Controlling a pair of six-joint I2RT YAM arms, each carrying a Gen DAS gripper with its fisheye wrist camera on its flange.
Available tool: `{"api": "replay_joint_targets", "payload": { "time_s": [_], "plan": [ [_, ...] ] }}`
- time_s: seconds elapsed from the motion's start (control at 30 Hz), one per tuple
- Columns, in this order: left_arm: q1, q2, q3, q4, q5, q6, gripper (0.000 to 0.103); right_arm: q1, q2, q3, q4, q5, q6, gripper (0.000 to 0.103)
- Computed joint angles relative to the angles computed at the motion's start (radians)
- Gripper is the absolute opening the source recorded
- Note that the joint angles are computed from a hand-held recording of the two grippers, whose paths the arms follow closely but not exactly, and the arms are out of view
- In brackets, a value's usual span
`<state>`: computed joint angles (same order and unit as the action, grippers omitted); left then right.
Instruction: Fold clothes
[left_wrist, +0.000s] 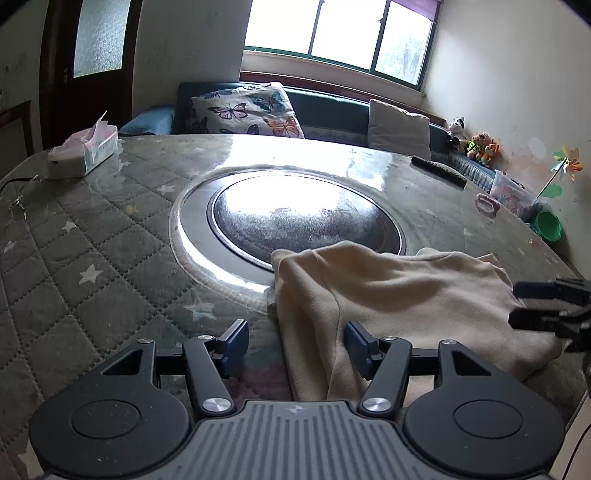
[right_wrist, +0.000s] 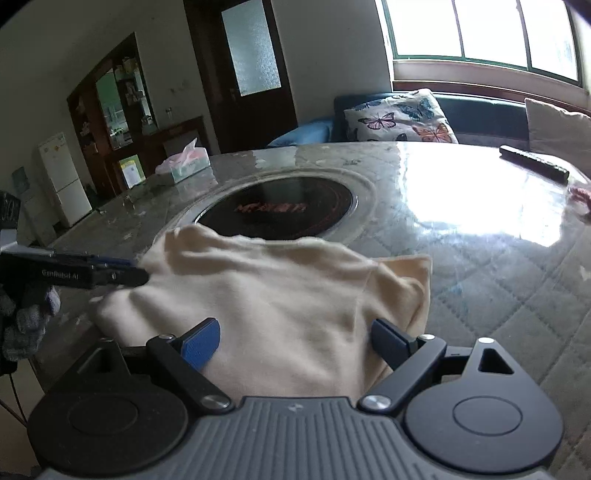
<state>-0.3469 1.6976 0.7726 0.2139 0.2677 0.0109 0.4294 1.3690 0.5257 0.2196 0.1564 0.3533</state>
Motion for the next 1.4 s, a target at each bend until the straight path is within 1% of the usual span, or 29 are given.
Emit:
{"api": "replay_joint_targets", "payload": {
  "time_s": [0.1,0.23,0.43,0.6,0.7,0.83,0.93,1.03,1.1,1.23,1.3,1.4],
  "plan": [
    [-0.002,0.011,0.015,-0.001,-0.010,-0.007,0.061,-0.029,0.018,0.033,0.000,-0.034,-0.020,0.092],
    [0.005,0.025,0.035,-0.015,-0.016,-0.014,0.061,-0.085,0.105,0.085,-0.004,-0.085,-0.007,0.092],
    [0.004,0.041,0.077,-0.018,-0.030,-0.022,0.061,-0.085,0.083,0.097,-0.017,-0.086,-0.031,0.092],
    [-0.002,0.100,0.137,-0.025,-0.062,-0.024,0.061,-0.111,0.144,0.150,-0.044,-0.112,-0.046,0.093],
    [-0.001,0.125,0.159,-0.039,-0.086,-0.018,0.061,-0.127,0.162,0.154,-0.045,-0.104,-0.032,0.093],
    [-0.003,0.093,0.141,-0.017,-0.053,-0.016,0.062,-0.120,0.131,0.151,-0.055,-0.091,-0.036,0.093],
    [-0.024,0.092,0.161,-0.016,-0.035,-0.007,0.064,-0.110,0.124,0.166,-0.067,-0.072,-0.053,0.093],
    [-0.052,0.130,0.216,-0.041,-0.045,0.008,0.064,-0.100,0.142,0.199,-0.086,-0.044,-0.057,0.093],
    [-0.067,0.163,0.257,-0.060,-0.070,0.010,0.064,-0.092,0.161,0.222,-0.103,-0.022,-0.057,0.093],
    [-0.082,0.251,0.367,-0.161,-0.139,-0.003,0.063,-0.081,0.176,0.234,-0.110,-0.008,-0.062,0.093],
    [-0.076,0.273,0.373,-0.156,-0.135,-0.005,0.065,-0.076,0.183,0.238,-0.118,0.003,-0.064,0.093],
    [-0.063,0.259,0.357,-0.142,-0.117,-0.013,0.064,-0.058,0.180,0.239,-0.126,0.041,-0.069,0.093]
  ]
}}
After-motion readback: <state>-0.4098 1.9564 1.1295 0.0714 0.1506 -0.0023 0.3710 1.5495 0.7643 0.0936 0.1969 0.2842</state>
